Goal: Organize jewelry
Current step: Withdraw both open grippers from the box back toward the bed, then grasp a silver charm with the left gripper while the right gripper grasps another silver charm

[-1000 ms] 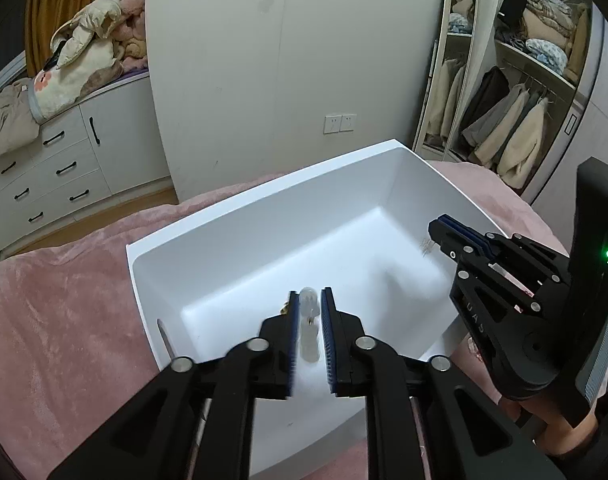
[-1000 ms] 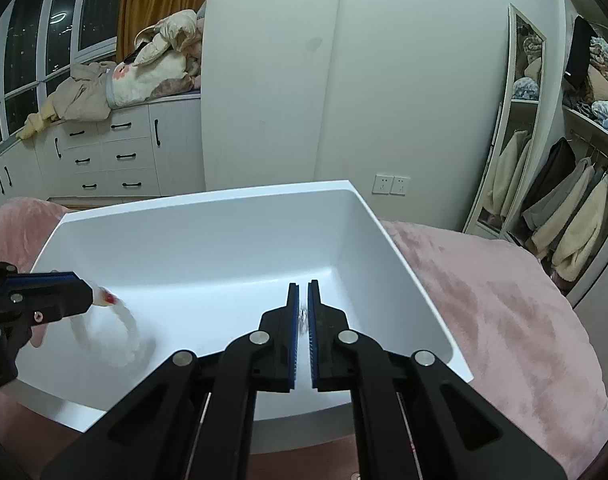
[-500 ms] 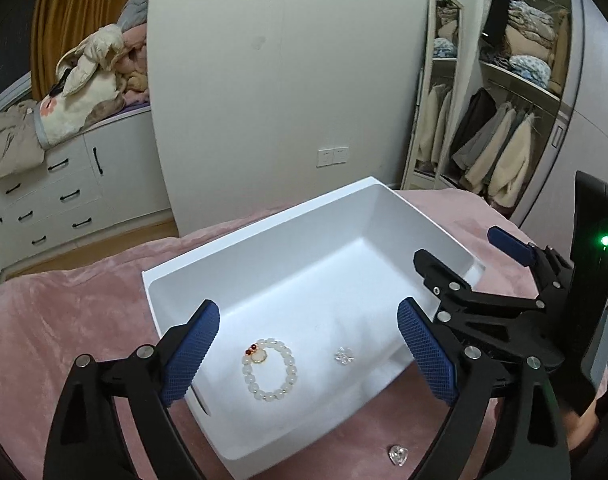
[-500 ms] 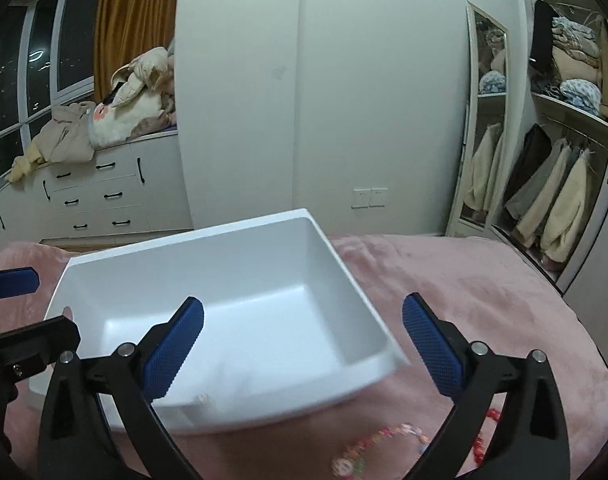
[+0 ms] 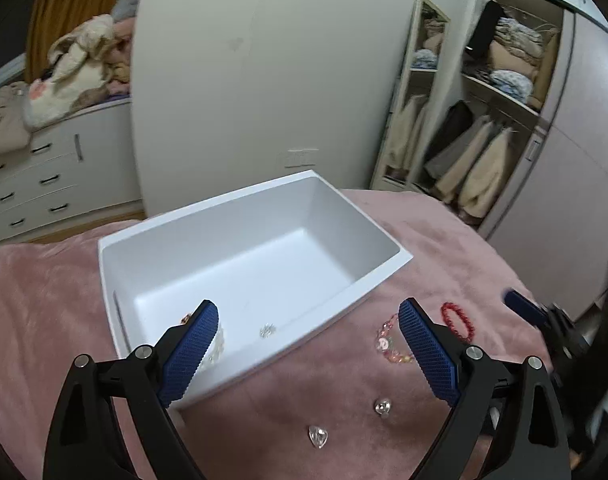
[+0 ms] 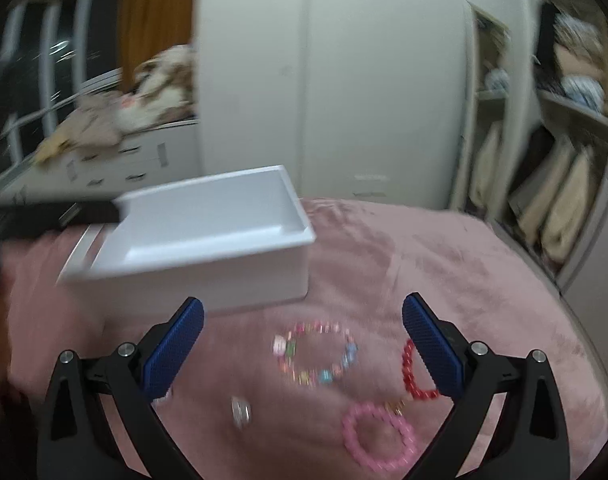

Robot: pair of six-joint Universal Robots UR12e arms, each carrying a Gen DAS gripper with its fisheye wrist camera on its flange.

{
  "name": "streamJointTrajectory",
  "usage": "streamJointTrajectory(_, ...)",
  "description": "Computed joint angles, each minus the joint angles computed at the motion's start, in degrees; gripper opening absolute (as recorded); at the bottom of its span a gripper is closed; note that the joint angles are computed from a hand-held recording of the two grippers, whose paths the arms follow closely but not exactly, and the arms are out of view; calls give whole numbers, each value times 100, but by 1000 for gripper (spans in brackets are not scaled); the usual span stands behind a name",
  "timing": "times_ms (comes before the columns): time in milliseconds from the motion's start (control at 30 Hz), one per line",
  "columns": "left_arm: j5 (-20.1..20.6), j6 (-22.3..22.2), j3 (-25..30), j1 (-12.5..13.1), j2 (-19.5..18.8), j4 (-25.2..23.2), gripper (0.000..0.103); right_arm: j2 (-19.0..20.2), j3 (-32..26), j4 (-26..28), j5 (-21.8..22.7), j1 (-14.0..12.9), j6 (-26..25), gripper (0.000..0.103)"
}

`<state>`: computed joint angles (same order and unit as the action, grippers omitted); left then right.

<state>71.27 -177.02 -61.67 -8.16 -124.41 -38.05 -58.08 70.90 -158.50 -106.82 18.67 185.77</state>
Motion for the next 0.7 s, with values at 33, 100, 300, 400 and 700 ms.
streamJointTrajectory(33,67,-59,-62,-13,36,16,93,-142,335,-333,192,4,-301,95)
streamJointTrajectory(100,152,-187,-240,-51,120,105,93,-287,655,-511,462,-2,-429,89)
streamJointTrajectory(300,71,112,-822,-93,293,158,88,-460,1186,-624,1339,-92,-538,80)
streamJointTrajectory(400,109,817,-926,-179,286,39,76,-437,1218,-560,1760,-179,-575,69)
streamJointTrajectory(700,-440,1997,-1047,-101,254,-273,75,-137,976,-233,2893,-408,-591,59)
